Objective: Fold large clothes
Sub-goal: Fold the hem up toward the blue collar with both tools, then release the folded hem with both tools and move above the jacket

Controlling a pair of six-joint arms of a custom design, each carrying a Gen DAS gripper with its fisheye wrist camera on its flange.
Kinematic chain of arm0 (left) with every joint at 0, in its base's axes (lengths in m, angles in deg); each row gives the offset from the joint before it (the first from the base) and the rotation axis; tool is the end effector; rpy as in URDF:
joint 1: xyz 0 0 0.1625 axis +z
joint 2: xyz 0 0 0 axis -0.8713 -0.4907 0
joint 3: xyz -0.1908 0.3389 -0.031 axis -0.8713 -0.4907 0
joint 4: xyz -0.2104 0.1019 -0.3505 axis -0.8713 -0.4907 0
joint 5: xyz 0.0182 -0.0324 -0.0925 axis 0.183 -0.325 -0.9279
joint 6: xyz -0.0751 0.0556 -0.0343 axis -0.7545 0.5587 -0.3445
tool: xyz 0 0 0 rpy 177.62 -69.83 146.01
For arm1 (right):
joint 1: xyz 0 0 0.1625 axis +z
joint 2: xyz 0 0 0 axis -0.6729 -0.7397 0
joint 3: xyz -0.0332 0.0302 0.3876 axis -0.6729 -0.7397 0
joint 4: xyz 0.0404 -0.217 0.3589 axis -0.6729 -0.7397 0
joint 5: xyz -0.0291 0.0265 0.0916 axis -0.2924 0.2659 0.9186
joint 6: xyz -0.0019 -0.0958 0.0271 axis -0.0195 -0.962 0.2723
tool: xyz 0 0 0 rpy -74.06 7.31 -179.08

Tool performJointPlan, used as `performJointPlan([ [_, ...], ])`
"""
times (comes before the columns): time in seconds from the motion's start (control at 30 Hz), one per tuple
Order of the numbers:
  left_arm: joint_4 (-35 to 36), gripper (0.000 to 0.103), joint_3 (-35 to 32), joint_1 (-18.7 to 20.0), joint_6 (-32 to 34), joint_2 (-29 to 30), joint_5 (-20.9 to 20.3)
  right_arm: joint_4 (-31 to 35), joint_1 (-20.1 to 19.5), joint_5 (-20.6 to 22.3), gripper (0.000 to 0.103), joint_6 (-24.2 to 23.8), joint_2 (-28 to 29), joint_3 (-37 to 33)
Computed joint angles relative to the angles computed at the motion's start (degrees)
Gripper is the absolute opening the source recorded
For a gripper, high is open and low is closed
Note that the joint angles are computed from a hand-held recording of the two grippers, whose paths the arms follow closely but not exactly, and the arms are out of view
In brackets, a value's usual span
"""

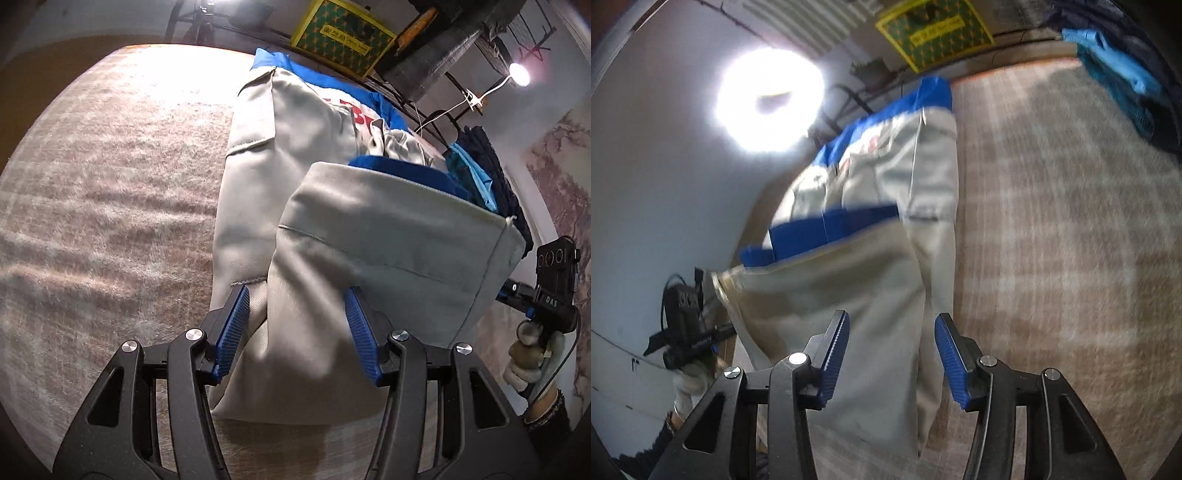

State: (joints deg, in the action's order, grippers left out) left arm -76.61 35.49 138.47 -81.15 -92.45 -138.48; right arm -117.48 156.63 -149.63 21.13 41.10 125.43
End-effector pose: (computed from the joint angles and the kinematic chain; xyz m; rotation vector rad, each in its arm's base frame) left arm 0.0483 -0.5630 0.4716 0.1878 2.7937 -0.5848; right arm 0.3714 -0.5644 0.0561 0.2650 -2.9067 0.5584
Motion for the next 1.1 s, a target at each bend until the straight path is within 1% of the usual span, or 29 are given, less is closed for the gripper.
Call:
performJointPlan([
  [0.07, -0.06, 0.055, 0.1, 0.02, 0.01, 0.02, 0.1, 1.77, 0.07, -0.14, 0.052, -0.47, 0.06, 0.23],
  [0.17, -0.52, 0.054, 0.39, -0.03, 0.04, 0.1, 0.14, 4.7, 0.7, -1.88, 0.052, -0.92, 0.85, -0.21],
  [0.23, -0.16, 0.045, 0.28, 0.13, 0.16, 0.06, -0.44, 5.0, 0.88, -1.75, 0.05, -1.11, 0.69, 0.43],
  [0.27, 0.03, 0.033, 0.26, 0.22, 0.12, 0.0, -0.9, 5.06, 1.03, -1.65, 0.039, -1.39, 0.66, 0.68],
  [0.3, 0.14, 0.024, 0.3, 0.28, -0.2, 0.0, -1.2, 5.23, 1.05, -1.1, 0.031, -1.7, 0.7, 0.66],
  [0.33, 0.12, 0.021, 0.38, 0.37, -0.58, -0.04, -1.39, 5.22, 1.16, -0.66, 0.029, -1.98, 0.46, 1.0],
  [0.4, -0.32, 0.012, 0.57, 0.68, -1.2, -0.26, -2.2, 5.02, 2.23, -2.88, 0.018, -3.01, 0.6, 0.91],
  [0.47, -0.56, 0.008, 0.78, 0.76, -2.01, -0.8, -2.89, 4.39, 3.28, -4.75, 0.01, -4.0, 0.69, 1.08],
  [0.57, -0.9, 0.006, 1.76, -0.26, -3.43, -2.64, -1.43, 3.66, 4.54, -6.28, 0.003, -4.61, 0.68, 1.2],
  [0.6, -0.86, 0.006, 2.31, -0.79, -4.57, -3.7, -0.26, 3.25, 4.61, -6.44, 0.002, -4.87, 1.39, 0.34],
  [0.67, -1.11, 0.006, 3.32, -1.46, -7.03, -5.19, 2.2, 0.96, 5.02, -5.62, 0.001, -4.58, -0.08, 2.08],
  [0.7, -1.42, 0.006, 3.52, -1.47, -7.27, -5.01, 3.34, 0.24, 5.11, -5.47, 0.0, -4.29, -0.69, 2.81],
  [0.77, -1.59, 0.006, 3.02, -1.3, -7.19, -3.19, 5.08, 0.53, 4.9, -6.19, 0.0, -4.1, -0.56, 2.66],
  [0.8, -2.83, 0.006, 3.16, -1.54, -6.14, -2.04, 6.5, 2.74, 4.72, -8.35, 0.0, -3.41, 0.52, 1.49],
  [0.87, -4.85, 0.006, 4.56, -2.93, -2.56, -1.1, 11.0, 4.25, 4.05, -9.29, 0.0, -2.35, 1.52, 0.81],
  [0.9, -5.94, 0.006, 5.35, -3.44, -1.8, -1.09, 12.33, 4.54, 4.04, -9.73, 0.0, -2.46, 1.85, 0.53],
  [0.97, -6.36, 0.007, 5.37, -3.53, -1.89, -0.93, 12.73, 4.0, 4.36, -10.67, 0.0, -3.86, 1.85, 0.45],
  [1.03, -6.08, 0.008, 4.72, -3.18, -3.1, -1.14, 11.75, 2.76, 4.75, -11.15, 0.002, -4.53, 1.4, 0.91],
  [1.1, -6.59, 0.01, 5.05, -3.68, -3.03, -2.0, 12.29, 2.37, 5.45, -12.96, 0.009, -4.69, 1.21, 0.73],
])
